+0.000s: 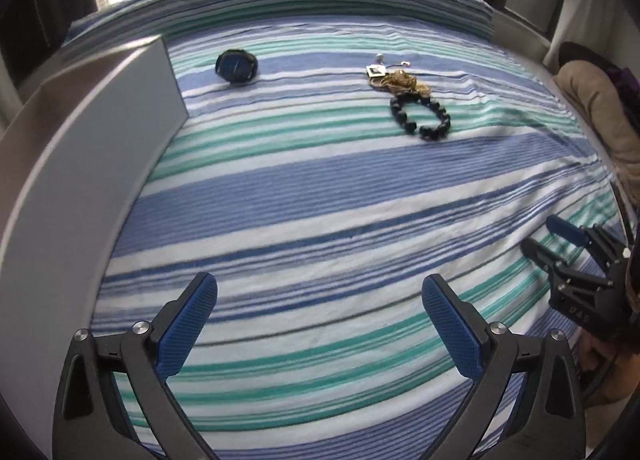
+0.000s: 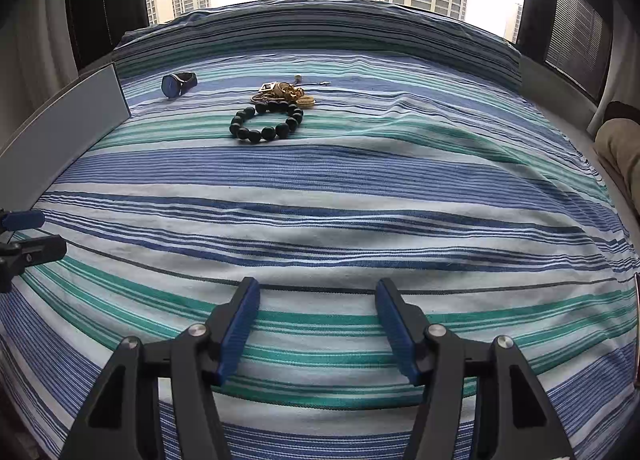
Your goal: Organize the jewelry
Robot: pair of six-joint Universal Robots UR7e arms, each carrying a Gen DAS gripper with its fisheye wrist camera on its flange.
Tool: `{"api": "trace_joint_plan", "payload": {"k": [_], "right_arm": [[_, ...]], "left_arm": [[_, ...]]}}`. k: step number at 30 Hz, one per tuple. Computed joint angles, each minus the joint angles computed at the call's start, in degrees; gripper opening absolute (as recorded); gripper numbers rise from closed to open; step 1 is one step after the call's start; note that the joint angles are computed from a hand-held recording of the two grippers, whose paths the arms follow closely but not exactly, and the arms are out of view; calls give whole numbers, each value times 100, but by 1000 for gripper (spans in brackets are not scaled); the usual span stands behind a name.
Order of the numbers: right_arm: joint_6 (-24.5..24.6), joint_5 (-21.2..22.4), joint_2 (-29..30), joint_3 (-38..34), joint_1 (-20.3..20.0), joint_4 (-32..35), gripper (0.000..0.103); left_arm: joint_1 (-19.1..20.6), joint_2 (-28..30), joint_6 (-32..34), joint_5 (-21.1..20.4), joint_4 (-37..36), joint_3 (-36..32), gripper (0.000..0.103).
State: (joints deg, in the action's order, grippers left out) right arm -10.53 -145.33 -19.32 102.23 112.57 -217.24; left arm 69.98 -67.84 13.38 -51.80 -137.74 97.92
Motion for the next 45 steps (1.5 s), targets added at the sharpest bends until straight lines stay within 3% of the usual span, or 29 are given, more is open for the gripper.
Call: {"api": "trace_joint_plan", "payload": {"k": [5,7,11,13,16,18,21,22,24,25,27,30,34,37,40,42,44,45], "right_arm": [[3,3,0,0,-1,-1,62],[4,4,-3,0,-1,2,62],[6,4,-6,1,-1,5,62],[9,7,-9,2,-1,8,62],[9,6,-11,2,-1,9,62],[11,7,-12,2,-1,11,62],[13,7,-12,2,-1,11,62],[13,7,-12,2,-1,11,62],[14,7,-13,2,-1,12,62],[14,7,-13,2,-1,12,62],[14,4,-10,0,0,11,62],[15,10,-10,2,-2,8,62],[17,11,-7,1,-2,6,62],[18,12,-9,2,-2,6,62],[19,11,-8,1,-1,7,62],[18,10,-9,1,-1,8,62],[11,7,-10,-2,-3,12,62],[19,15,-13,0,-5,15,62]], "left_arm": [[38,1362,430,377,-141,-1795,102],[168,2046,396,454,133,-2878,102],[355,3309,22,1067,888,-4872,102],[361,3667,184,1495,666,-5266,102],[435,3969,97,1333,1490,-5867,100],[447,4108,185,1561,1458,-5980,97],[527,4242,145,1592,1577,-6197,97],[574,4268,-6,1484,1756,-6315,89],[662,4150,-423,969,1923,-6330,59],[677,4054,-585,868,1929,-6245,53],[669,3750,-700,732,1801,-5798,53],[577,2909,-664,413,1314,-4437,52],[354,1569,-640,97,1304,-2487,53],[170,599,-492,109,1225,-1140,53],[133,-92,-714,153,1117,-237,54],[200,-266,-734,227,786,89,59],[242,-242,-742,337,463,254,79],[247,-268,-719,371,228,392,81]]}}
